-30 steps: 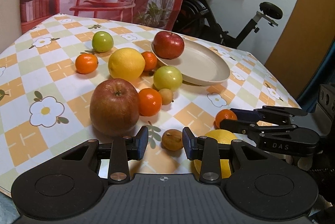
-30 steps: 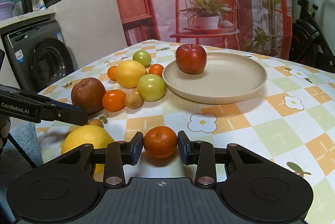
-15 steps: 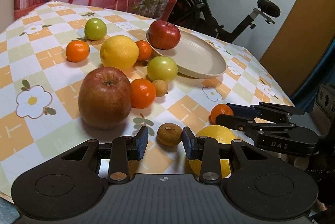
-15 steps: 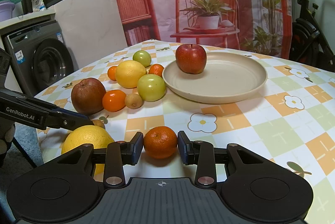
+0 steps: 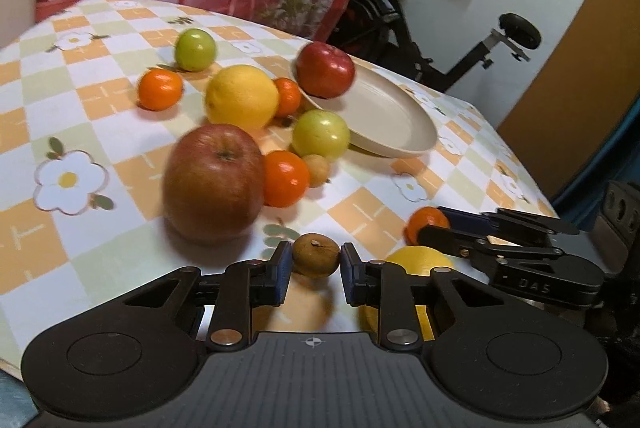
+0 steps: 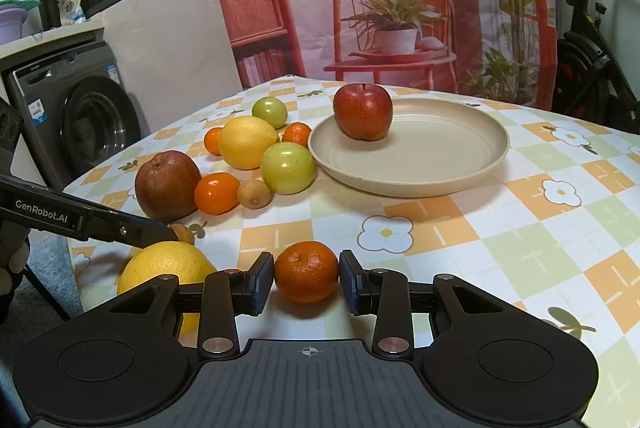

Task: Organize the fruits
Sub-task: 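Close the left tool on the small brown fruit while the right tool holds the tangerine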

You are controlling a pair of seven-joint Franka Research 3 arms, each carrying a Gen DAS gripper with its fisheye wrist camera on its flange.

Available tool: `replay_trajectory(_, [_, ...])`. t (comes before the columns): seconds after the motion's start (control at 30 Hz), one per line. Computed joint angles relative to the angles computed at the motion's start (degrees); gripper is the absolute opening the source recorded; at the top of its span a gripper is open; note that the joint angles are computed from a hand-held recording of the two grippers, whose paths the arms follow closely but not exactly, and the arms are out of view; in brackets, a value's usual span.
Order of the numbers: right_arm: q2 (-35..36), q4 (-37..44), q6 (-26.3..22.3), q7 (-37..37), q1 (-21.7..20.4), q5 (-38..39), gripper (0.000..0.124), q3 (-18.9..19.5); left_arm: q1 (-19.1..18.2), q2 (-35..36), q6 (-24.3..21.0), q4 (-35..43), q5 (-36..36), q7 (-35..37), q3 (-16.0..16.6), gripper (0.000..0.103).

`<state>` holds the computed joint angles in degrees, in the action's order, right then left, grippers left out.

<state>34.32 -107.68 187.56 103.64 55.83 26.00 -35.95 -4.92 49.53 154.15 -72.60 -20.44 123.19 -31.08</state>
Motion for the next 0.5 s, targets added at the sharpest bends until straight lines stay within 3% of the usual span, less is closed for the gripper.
replay_trajectory(0.1, [-0.1, 0.0, 0.2, -0.1, -0.5, 0.1, 0.033, 0.4, -0.9, -0.9, 2.4, -1.2, 1.4, -1.1, 1.4, 0.028])
replay_trajectory(0.27, [-0.2, 0.0, 0.3, -0.5, -0.7, 0.3, 0.033, 0.7, -0.8, -0.6, 3.2, -1.2, 3.0, -1.7, 1.0, 0.028])
replay_trajectory(0.5, [-0.2, -0.1, 0.3, -0.8, -0.9, 0.6, 0.033, 0.9, -0.6, -0.3, 2.2, -1.1, 3.9, -1.8, 0.8, 0.031])
